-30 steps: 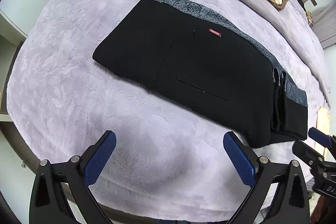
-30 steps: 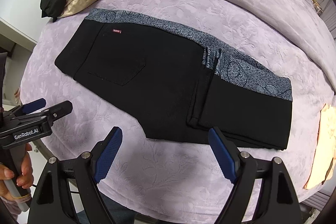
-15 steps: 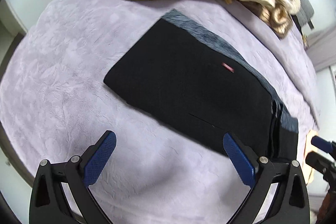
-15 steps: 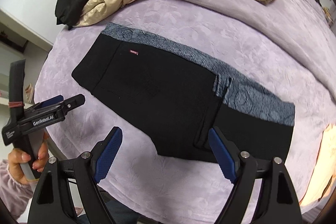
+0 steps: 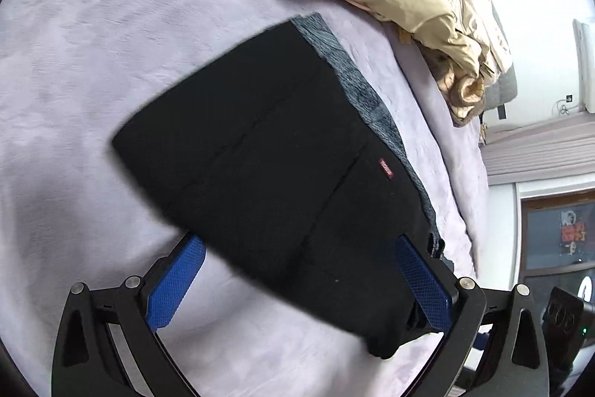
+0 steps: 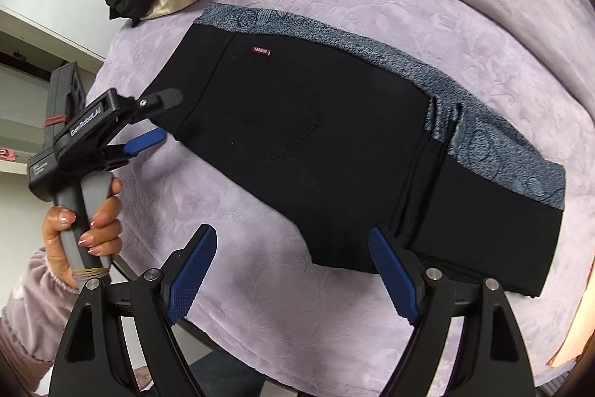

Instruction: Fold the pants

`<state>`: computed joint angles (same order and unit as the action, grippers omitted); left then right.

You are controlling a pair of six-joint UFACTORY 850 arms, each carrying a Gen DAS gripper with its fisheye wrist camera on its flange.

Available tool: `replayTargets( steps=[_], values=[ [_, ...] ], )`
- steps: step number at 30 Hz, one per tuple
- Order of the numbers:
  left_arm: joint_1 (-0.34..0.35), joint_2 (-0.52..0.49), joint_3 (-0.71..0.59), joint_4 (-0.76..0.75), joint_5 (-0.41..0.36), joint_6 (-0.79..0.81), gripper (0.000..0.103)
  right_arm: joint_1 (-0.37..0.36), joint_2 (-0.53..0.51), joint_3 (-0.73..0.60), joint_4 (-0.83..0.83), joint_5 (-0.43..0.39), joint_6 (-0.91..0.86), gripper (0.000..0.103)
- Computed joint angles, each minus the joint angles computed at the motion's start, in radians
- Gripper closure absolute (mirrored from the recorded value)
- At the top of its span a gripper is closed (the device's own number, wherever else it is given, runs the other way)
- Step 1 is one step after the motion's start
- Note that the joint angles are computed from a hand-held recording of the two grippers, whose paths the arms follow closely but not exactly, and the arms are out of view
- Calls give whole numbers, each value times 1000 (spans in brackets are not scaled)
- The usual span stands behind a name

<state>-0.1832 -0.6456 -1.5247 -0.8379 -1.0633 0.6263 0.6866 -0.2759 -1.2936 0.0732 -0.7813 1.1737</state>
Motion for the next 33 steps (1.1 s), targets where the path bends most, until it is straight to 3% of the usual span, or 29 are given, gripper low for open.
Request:
replayTargets(
  steps=[9, 17, 19, 20, 22, 25, 29, 33],
  values=[
    [-20, -3, -13, 21, 12, -39, 1, -6, 65, 23, 7, 85, -5, 17],
    [-56, -21, -18, 122, 94, -126, 1, -85, 180, -13, 30, 161, -79, 16],
    [-71, -6, -9, 170, 142, -149, 14, -121, 179, -48, 68, 169, -137, 16],
    [-80, 3, -3, 207, 167, -169, 18, -140, 164, -74, 96, 150, -174, 16],
    [-103, 40, 36, 306, 261, -210, 44, -177, 99, -152, 150, 61, -257, 16],
    [-130, 106, 116, 376, 396, -169, 54, -210, -51, -323, 169, -120, -354, 16],
    [-206, 205, 237, 597, 619, -180, 55, -252, -327, -617, 276, -328, -538, 16],
    [-229, 229, 278, 704, 693, -237, 55, -253, -605, -945, 345, -492, -613, 16]
  ],
)
